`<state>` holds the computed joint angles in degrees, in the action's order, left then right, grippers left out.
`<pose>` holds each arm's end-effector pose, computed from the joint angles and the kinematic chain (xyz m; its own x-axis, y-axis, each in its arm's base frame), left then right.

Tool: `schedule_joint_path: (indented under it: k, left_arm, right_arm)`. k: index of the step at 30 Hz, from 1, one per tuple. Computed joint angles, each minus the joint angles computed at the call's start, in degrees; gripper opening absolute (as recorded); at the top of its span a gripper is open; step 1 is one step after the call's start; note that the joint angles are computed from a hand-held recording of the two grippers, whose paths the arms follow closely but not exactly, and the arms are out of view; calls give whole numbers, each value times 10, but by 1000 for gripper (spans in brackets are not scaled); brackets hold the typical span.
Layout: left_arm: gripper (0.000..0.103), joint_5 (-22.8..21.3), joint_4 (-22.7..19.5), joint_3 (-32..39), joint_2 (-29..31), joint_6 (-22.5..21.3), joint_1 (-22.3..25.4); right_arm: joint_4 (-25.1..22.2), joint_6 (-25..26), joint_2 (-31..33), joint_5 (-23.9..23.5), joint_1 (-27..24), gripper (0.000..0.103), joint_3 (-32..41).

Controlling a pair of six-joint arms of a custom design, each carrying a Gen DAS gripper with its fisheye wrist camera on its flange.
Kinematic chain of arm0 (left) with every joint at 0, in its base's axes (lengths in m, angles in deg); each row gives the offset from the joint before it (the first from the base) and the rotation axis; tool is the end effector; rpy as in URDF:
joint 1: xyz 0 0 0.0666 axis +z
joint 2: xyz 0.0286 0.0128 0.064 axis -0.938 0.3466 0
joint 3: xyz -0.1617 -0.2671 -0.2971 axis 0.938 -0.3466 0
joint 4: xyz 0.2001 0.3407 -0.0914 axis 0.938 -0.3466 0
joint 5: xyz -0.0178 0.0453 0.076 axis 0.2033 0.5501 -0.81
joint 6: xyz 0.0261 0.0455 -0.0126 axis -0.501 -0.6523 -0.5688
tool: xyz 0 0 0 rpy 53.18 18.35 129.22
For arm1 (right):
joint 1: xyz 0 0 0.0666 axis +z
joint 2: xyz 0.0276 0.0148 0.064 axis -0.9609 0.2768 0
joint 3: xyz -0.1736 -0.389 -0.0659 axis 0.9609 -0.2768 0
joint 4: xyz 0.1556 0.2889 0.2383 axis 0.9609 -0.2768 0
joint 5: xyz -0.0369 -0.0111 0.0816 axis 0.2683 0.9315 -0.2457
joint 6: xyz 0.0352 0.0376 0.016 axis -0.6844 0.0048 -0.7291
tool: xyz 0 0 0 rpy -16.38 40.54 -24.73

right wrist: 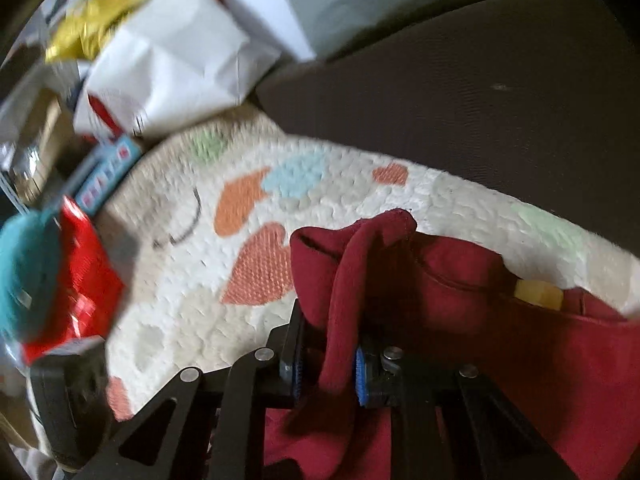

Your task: Fold small clothes

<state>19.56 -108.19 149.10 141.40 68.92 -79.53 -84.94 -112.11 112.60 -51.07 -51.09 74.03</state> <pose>0.5070 -0.1082 0.4219 -0.9469 -0.0037 -0.3214 0.1923 0.7946 -0.5759 0.5467 0.2364 0.4509 -0.8243 0.1031 -0.5568 -0.1559 0.9040 0.3981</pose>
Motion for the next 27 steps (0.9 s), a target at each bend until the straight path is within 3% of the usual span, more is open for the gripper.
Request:
schedule_joint_path:
  k: [4, 7, 9, 13, 15, 17, 19, 20, 22, 23, 24, 27]
  left_arm:
    - [59, 7, 1, 7, -31, -23, -25]
    - [59, 59, 10, 10, -51, -6, -41]
    - [59, 86, 21, 10, -63, -8, -66]
    - [59, 112, 16, 11, -61, -52, -120]
    - [59, 133, -15, 16, -43, -72, -146]
    - [59, 147, -77, 29, -23, -114, -153]
    - [59, 121, -102, 22, -31, -156, -156]
    - [59, 110, -101, 23, -35, -167, -155]
    - [59, 98, -107, 29, -43, -198, -147]
    - [59, 95, -108, 33, -44, -210, -139]
    - [59, 90, -98, 32, -46, -212, -136]
    - [61, 84, -74, 26, -42, -207, -139]
  right_arm:
    - [41, -22, -51, -12, -13, 17, -48]
    - [51, -21, -102, -9, -32, 17, -80]
    - [51, -18, -140, -9, -51, 15, -107]
    - [54, -33, -212, -22, -123, 15, -176]
    - [55, -52, -230, -21, -155, 15, -205]
    - [53, -83, -232, -19, -188, 15, -239]
    - [84, -131, -230, -80, -218, 16, -281]
    - [105, -157, -232, -105, -228, 18, -301]
    - [159, -215, -254, -130, -240, 35, -340]
    - [181, -234, -265, -140, -245, 51, -352]
    - [213, -259, -282, -147, -250, 59, -369]
    - [221, -255, -302, -137, -244, 69, -373]
